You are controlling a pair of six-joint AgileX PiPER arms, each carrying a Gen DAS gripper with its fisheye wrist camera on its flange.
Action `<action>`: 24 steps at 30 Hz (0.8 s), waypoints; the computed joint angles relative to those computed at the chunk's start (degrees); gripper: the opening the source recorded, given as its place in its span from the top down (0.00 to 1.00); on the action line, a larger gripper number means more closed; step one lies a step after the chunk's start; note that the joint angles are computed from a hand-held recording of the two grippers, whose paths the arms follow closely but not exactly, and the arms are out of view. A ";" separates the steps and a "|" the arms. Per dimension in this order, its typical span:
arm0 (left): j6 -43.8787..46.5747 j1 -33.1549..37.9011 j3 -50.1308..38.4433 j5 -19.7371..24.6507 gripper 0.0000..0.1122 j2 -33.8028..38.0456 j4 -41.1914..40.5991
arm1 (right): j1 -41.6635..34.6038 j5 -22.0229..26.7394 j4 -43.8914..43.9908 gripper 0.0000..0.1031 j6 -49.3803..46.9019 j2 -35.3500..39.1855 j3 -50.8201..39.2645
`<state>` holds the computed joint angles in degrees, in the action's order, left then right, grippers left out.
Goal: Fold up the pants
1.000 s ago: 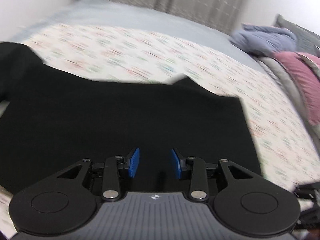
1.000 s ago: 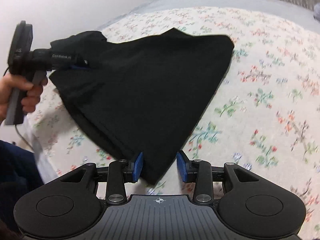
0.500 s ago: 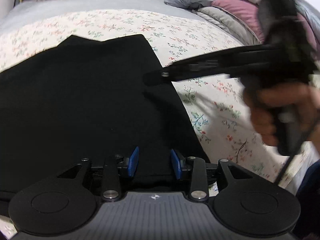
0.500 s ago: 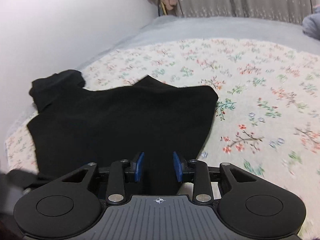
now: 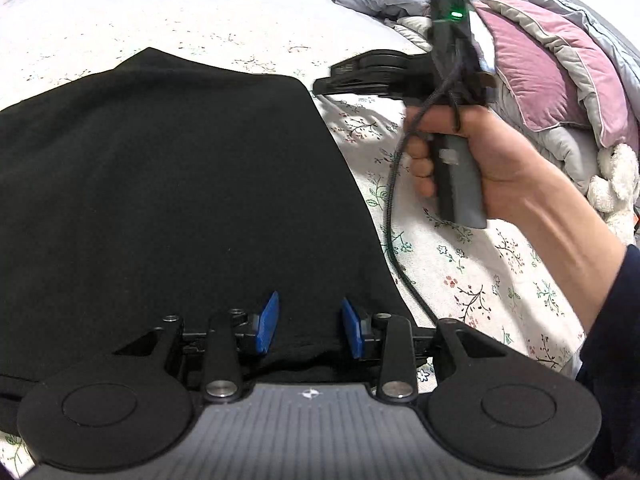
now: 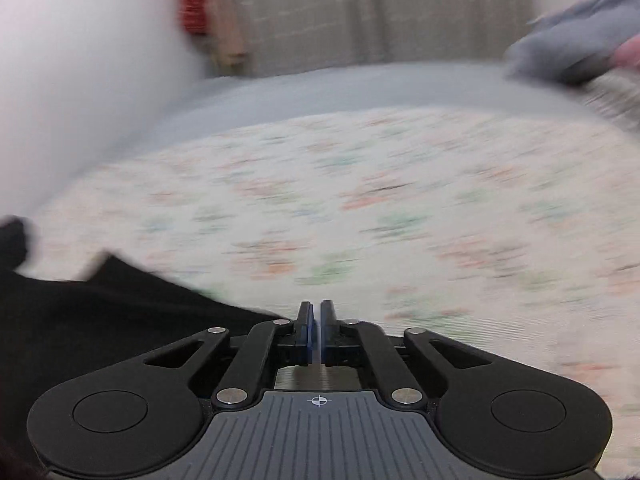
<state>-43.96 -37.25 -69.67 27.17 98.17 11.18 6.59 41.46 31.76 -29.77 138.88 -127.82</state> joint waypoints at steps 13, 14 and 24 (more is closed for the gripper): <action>-6.62 6.61 5.71 -2.19 0.50 -8.51 3.11 | -7.96 20.60 12.30 0.28 -8.28 -28.89 28.21; -8.08 6.40 5.26 -1.80 0.50 -8.25 4.32 | -8.38 21.65 11.79 0.28 -7.35 -31.14 30.99; -8.54 4.38 0.18 0.92 0.50 -2.72 4.15 | -14.45 24.43 22.57 0.28 -10.41 -32.38 50.92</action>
